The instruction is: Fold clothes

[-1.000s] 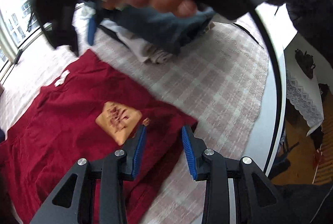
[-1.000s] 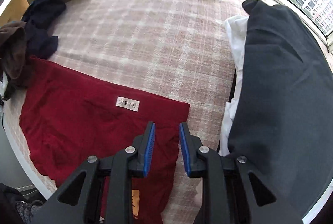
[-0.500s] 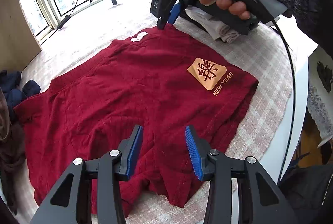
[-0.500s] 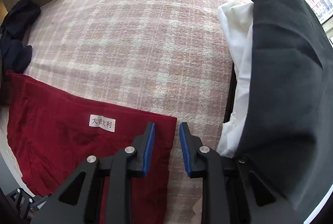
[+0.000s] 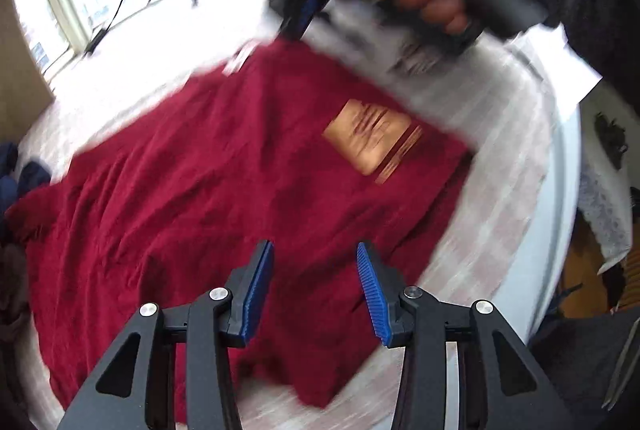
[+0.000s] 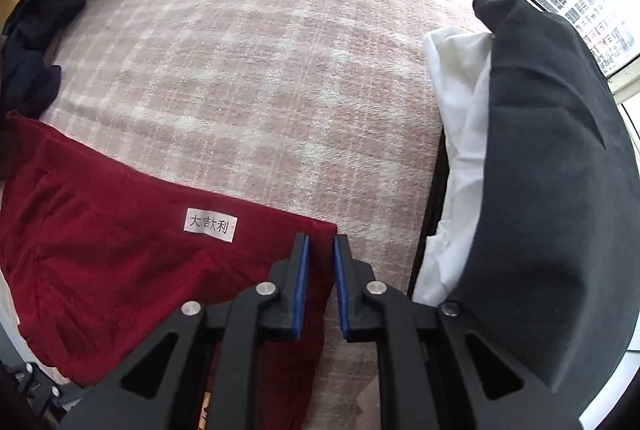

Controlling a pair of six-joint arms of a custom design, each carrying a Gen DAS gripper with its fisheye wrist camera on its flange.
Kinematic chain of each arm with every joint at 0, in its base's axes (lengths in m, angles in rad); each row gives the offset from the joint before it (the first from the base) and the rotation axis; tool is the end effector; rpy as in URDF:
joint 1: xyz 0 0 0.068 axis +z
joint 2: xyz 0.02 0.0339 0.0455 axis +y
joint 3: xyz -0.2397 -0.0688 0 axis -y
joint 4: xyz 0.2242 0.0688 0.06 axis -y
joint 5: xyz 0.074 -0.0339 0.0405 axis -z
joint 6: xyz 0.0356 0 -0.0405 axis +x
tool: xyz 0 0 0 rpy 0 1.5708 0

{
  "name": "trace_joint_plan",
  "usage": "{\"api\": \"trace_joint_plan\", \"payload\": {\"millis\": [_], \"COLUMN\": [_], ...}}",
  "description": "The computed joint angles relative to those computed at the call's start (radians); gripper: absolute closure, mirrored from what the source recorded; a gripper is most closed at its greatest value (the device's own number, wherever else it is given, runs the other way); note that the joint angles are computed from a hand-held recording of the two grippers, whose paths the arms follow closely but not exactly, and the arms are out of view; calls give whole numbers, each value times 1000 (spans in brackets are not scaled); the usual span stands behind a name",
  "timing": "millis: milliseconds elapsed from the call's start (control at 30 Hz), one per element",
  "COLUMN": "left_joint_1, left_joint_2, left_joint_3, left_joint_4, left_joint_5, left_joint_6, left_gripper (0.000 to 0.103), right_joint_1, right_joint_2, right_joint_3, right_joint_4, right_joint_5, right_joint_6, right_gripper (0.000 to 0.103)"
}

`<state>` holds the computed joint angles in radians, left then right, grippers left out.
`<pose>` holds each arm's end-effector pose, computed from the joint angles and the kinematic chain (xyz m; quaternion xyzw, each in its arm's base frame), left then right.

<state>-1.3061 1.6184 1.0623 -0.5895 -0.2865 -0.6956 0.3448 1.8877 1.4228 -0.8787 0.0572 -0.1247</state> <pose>0.0877 -0.2851 0.1870 0.2620 0.9318 -0.1005 0.2302 0.3270 0.1153 0.1877 -0.2279 0.9667 -0.0158 0.1157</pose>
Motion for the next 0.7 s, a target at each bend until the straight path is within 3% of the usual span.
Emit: {"api": "trace_joint_plan", "payload": {"millis": [233,400,433,500,533,600,700], "left_joint_1": [-37,-18,-13,-3,4,17,29], "left_joint_2": [243,357,362,360,352,316,160], "left_joint_3": [266,347,345,341,336,307,177], "left_joint_4": [88,64,70,74,79,94,154], "left_joint_5": [-8,-7,-6,7,23,59,88], "left_joint_6": [167,158,146,121,113,79,-6], "left_gripper": [55,54,57,91,98,99,99], "right_joint_1": [-59,-117,-120,-117,-114,-113,-149], "right_joint_2": [55,72,66,42,27,1,-21], "right_joint_3": [98,131,120,83,62,33,39], "right_joint_4": [-109,-153,-145,-116,-98,-80,-103], "right_joint_5": [-103,-188,-190,-179,-172,-160,-223], "right_joint_6": [-7,-35,-39,-48,-53,-63,-52], "right_gripper": [82,82,82,83,85,94,95]}}
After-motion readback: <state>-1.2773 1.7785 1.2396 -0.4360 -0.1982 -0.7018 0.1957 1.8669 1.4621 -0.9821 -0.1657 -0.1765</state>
